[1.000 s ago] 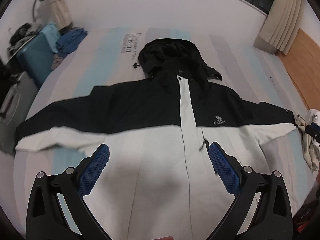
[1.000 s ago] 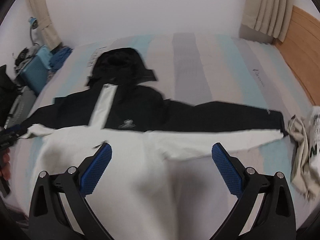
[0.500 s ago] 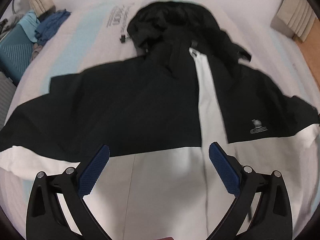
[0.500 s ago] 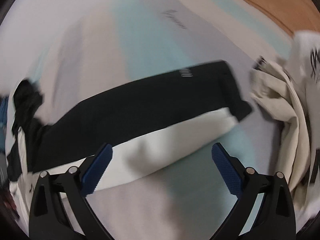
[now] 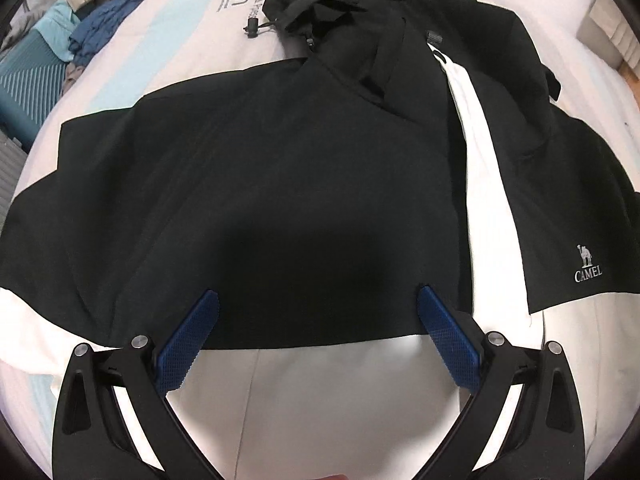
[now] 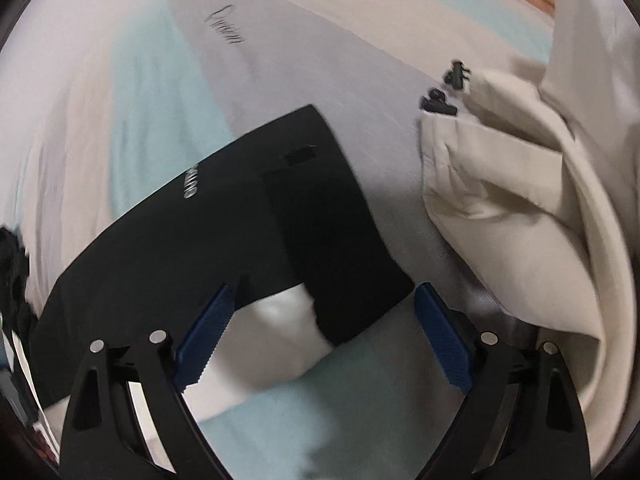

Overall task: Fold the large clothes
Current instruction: 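Reach the right tool to the black sleeve cuff and close on it, then carry the held sleeve across the jacket body with the right tool, then open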

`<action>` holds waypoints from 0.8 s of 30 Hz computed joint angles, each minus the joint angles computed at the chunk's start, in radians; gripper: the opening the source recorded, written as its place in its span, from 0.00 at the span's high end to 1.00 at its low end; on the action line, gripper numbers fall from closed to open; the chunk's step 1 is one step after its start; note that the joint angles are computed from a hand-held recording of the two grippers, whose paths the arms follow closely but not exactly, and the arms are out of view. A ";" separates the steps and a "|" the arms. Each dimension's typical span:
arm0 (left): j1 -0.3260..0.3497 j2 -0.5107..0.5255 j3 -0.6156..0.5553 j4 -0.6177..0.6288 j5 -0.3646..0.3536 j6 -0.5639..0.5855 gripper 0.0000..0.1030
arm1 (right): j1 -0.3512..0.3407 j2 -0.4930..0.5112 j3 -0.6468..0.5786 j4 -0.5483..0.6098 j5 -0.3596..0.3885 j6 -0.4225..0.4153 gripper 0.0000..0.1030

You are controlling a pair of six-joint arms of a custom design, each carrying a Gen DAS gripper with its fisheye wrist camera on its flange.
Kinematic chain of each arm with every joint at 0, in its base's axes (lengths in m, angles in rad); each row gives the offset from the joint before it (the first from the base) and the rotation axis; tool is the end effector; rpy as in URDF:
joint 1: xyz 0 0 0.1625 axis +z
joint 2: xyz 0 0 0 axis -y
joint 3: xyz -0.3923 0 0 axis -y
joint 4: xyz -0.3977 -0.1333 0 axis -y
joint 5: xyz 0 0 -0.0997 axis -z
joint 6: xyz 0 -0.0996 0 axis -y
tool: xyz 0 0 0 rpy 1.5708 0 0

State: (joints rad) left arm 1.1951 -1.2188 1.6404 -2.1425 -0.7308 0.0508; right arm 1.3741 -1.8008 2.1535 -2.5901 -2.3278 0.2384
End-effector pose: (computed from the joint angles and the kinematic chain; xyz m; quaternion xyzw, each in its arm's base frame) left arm -0.0296 -0.6405 0.3172 0.1628 0.8964 -0.1333 0.3902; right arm -0.0159 -0.4117 0.4118 -0.3076 -0.8313 0.3112 0.3428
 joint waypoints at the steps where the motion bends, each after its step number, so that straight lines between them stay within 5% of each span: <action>1: -0.001 0.002 -0.001 0.002 0.001 0.000 0.06 | -0.008 0.006 0.000 -0.009 0.001 0.002 0.19; 6: -0.008 0.005 -0.009 0.021 0.003 -0.001 0.06 | 0.042 0.058 -0.029 -0.007 -0.128 0.047 0.58; 10: -0.018 0.003 -0.017 0.043 0.009 -0.008 0.06 | 0.076 0.060 -0.057 0.065 -0.145 0.102 0.80; 16: -0.049 -0.027 -0.037 0.110 0.014 -0.048 0.06 | 0.191 0.049 -0.091 0.179 -0.149 0.181 0.86; 24: -0.118 -0.134 -0.058 0.273 0.030 -0.141 0.06 | 0.478 0.166 -0.199 0.316 -0.231 0.288 0.87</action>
State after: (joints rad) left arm 1.0770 -1.3524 1.5827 -1.8694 -0.7008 -0.0904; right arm 1.8519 -1.6345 1.9549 -2.2736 -2.5586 0.5263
